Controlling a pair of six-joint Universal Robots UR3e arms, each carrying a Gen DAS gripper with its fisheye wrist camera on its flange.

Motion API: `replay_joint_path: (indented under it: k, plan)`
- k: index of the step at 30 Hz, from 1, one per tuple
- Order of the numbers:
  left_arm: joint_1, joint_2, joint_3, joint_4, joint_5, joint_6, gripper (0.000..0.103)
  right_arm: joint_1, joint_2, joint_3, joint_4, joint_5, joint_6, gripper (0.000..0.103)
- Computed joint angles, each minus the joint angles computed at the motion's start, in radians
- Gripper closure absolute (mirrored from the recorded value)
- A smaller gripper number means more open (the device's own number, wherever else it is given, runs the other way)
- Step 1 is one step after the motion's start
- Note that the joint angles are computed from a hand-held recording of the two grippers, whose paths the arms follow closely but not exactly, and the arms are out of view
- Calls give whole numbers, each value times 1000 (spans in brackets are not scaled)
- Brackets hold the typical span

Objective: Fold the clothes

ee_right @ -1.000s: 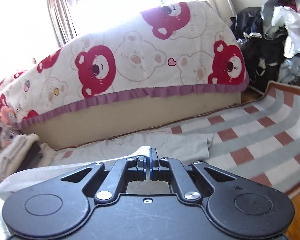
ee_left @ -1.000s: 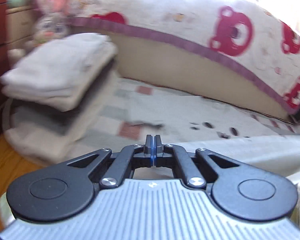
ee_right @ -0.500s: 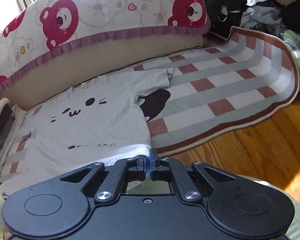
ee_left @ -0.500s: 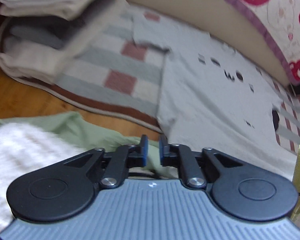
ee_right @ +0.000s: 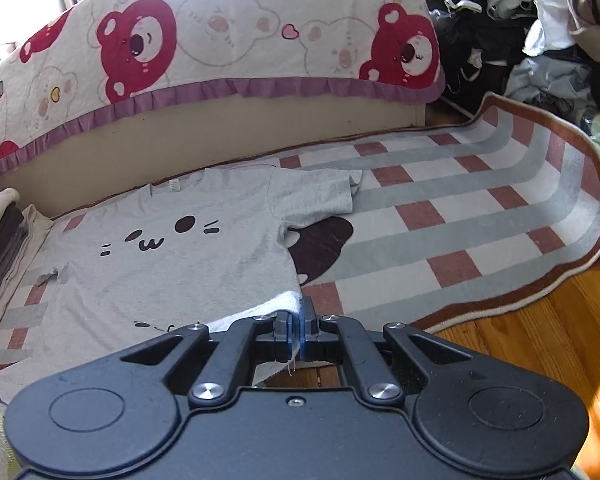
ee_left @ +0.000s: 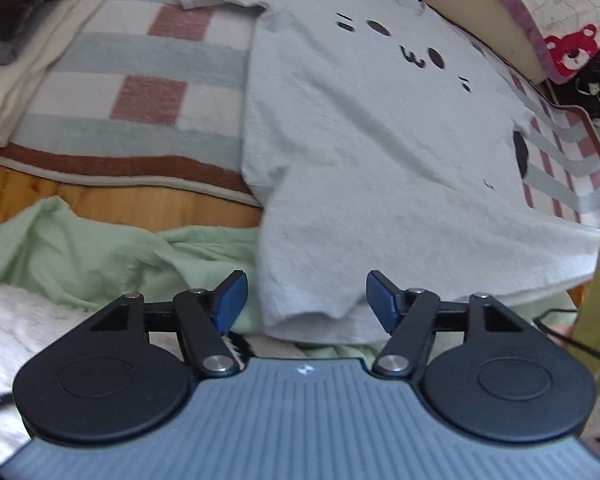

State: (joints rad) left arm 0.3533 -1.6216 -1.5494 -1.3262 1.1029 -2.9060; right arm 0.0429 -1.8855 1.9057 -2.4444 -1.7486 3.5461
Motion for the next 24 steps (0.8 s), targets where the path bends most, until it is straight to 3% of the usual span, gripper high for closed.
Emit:
replay_joint_path:
  k: [1,2,3,9,11,13,15,19,20,22,24]
  plan:
    - [-2,15,-27,29,-9,10,61,-3,0,4,3,2,5,99]
    - [-14,21,-38,51,-3,24,89,-5,2,8,2,2,8,99]
    - [-26,26,-49,75,5,33,98,-6,4,13,-1,3,10,99]
    - [-29,85,-92,190,18,17,98,-35,-13,33,-28,31,-12,99]
    - [-17,82,-66,142,1,43,97,-44,-24,40,-30,37,-17,99]
    - [-21,58,-30,74,10,67,93,-50,-28,49,-29,41,-16,99]
    - [-42,26,-8,33,48,61,67,-55,-29,62,-32,46,-8,99]
    - [-108,-24,-1,53,135,42,63,-63,-32,85,-40,53,-2,99]
    - [-121,-30,2,62,150,43,64,-67,-34,90,-41,56,-4,99]
    - [-133,-10,-27,120,163,54,97,-74,-38,99,-44,62,-8,99]
    - [-151,45,-89,236,180,80,99,-85,-45,111,-54,71,-15,99]
